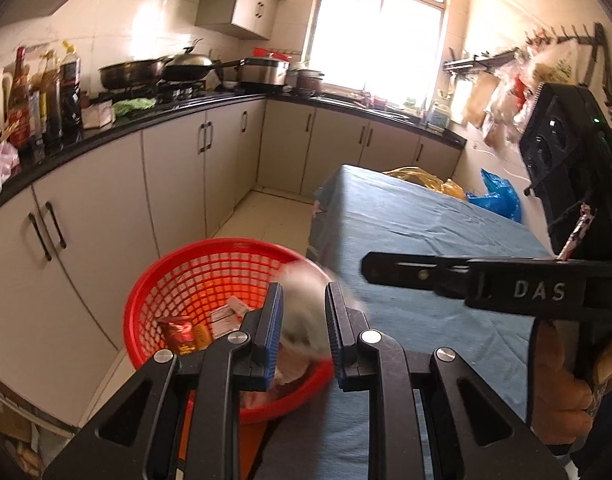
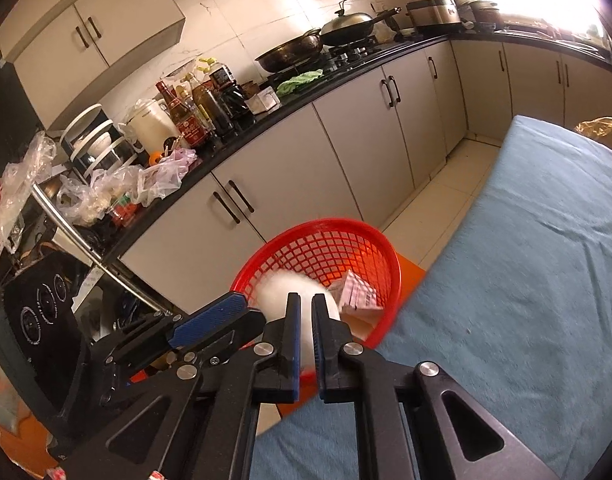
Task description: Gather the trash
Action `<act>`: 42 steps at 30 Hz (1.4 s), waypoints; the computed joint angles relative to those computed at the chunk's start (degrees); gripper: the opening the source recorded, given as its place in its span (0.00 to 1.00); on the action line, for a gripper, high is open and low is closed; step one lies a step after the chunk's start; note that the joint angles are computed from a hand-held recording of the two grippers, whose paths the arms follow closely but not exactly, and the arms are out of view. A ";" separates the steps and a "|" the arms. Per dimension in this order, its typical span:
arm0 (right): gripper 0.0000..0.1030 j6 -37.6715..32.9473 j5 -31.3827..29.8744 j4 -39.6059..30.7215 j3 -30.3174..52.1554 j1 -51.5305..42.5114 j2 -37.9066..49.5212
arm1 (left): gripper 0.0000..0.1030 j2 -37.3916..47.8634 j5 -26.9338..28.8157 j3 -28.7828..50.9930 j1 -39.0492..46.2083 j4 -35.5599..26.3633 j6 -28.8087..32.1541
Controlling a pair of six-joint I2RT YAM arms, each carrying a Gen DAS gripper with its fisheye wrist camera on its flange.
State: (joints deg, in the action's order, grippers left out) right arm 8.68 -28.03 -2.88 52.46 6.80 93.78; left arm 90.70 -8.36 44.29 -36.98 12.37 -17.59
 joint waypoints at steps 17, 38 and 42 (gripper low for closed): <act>0.57 3.55 7.72 2.04 -2.51 -0.46 -0.19 | 0.67 -1.08 -6.08 -7.32 4.18 6.51 -8.65; 0.93 -9.08 28.62 -15.83 -38.06 -6.85 -63.66 | 0.98 -6.29 -52.27 -1.93 -33.47 -32.13 -41.68; 0.94 -12.60 23.59 -26.21 -40.17 -13.47 -76.88 | 0.98 -2.95 -54.58 3.26 -37.44 -45.75 -51.72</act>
State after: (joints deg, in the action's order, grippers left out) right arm -3.93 -4.44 -29.09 12.29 -6.67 16.90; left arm 87.74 -62.94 47.55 -74.43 -33.38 -69.31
